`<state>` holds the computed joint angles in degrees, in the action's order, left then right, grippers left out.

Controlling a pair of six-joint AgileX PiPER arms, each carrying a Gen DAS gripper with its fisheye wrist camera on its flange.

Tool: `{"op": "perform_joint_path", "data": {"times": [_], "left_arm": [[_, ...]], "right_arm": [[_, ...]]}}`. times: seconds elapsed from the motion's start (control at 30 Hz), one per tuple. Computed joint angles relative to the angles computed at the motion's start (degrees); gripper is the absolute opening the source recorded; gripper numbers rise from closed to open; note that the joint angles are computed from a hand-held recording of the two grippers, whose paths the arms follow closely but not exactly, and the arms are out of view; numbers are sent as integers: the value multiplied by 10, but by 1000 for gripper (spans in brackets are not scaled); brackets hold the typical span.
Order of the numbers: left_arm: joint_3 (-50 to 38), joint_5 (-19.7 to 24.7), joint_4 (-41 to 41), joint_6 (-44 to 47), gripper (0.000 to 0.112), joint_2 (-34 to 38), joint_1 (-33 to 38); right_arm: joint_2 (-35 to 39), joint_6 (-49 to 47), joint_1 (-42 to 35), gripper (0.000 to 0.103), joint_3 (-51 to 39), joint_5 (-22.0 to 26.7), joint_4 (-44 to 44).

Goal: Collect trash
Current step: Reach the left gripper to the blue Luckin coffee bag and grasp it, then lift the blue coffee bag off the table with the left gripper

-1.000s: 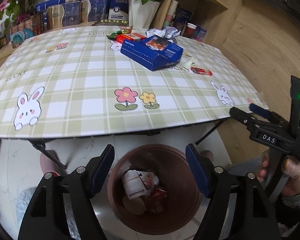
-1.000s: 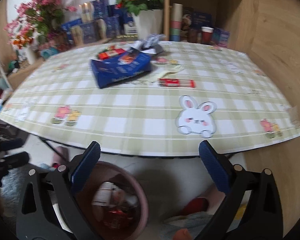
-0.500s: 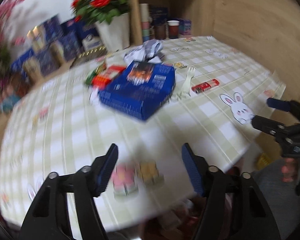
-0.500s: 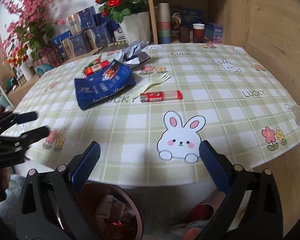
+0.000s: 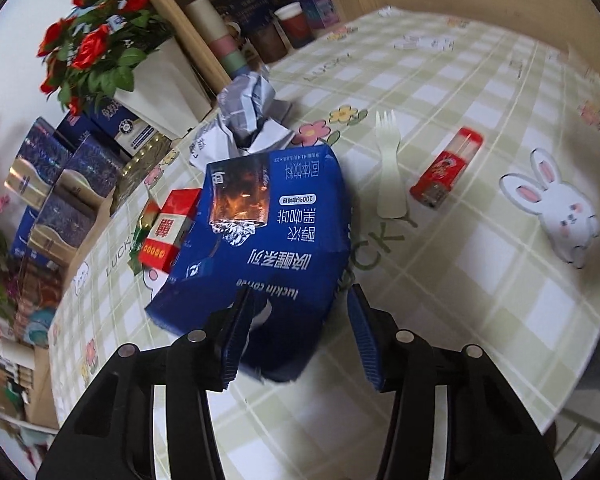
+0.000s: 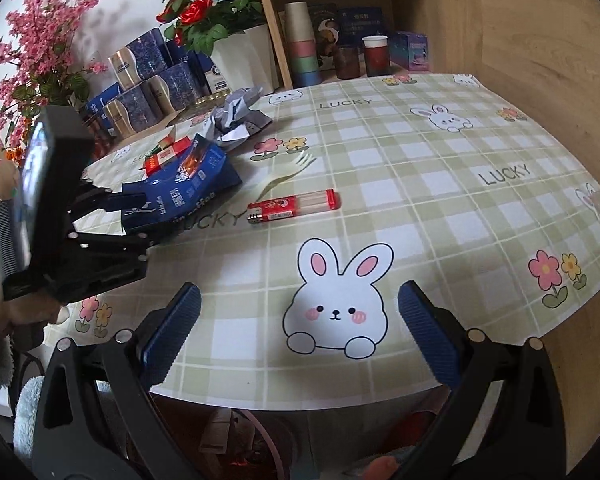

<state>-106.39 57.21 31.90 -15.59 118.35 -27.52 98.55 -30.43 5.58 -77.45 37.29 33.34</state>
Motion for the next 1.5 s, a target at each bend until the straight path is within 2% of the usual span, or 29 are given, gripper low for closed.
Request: {"op": "perform_joint_path", "data": {"times": [0.13,0.2,0.33,0.47,0.6,0.83,0.93,1.03,1.1,1.17,1.3,1.4,1.43,1.5], "left_arm": [[-25,12,17,19,48,28,0],[-22,2,26,22,48,30,1],[-32,1,23,38,32,37,2],[21,-42,58,10,20,-4,-10],[31,-55,-3,18,17,-54,13],[67,-50,-195,16,15,-165,113],[134,-72,-287,1,14,-235,182],[213,-103,-407,24,13,-306,273],[260,-104,-495,52,13,-349,341],[289,-92,-548,68,13,-372,392],[298,-53,-585,100,14,-383,459],[279,-24,-576,105,24,-363,465],[277,-24,-573,101,28,-353,462],[281,-30,-578,108,29,-341,464]], "right_arm": [[8,-4,-5,97,-2,3,1],[10,-3,-5,97,-2,5,0],[9,-1,-3,97,0,5,-3],[2,0,0,97,4,5,-8],[-2,9,2,97,-2,11,-14],[-22,6,7,97,-4,17,-9],[-30,11,11,97,-5,20,-16],[-37,15,16,97,-4,23,-21],[-41,21,23,97,-5,25,-30],[-44,26,30,97,-4,26,-38],[-46,39,48,97,-7,26,-56],[-42,54,64,97,-13,28,-76],[-41,59,70,97,-15,29,-82],[-41,62,76,97,-14,27,-88]]}}
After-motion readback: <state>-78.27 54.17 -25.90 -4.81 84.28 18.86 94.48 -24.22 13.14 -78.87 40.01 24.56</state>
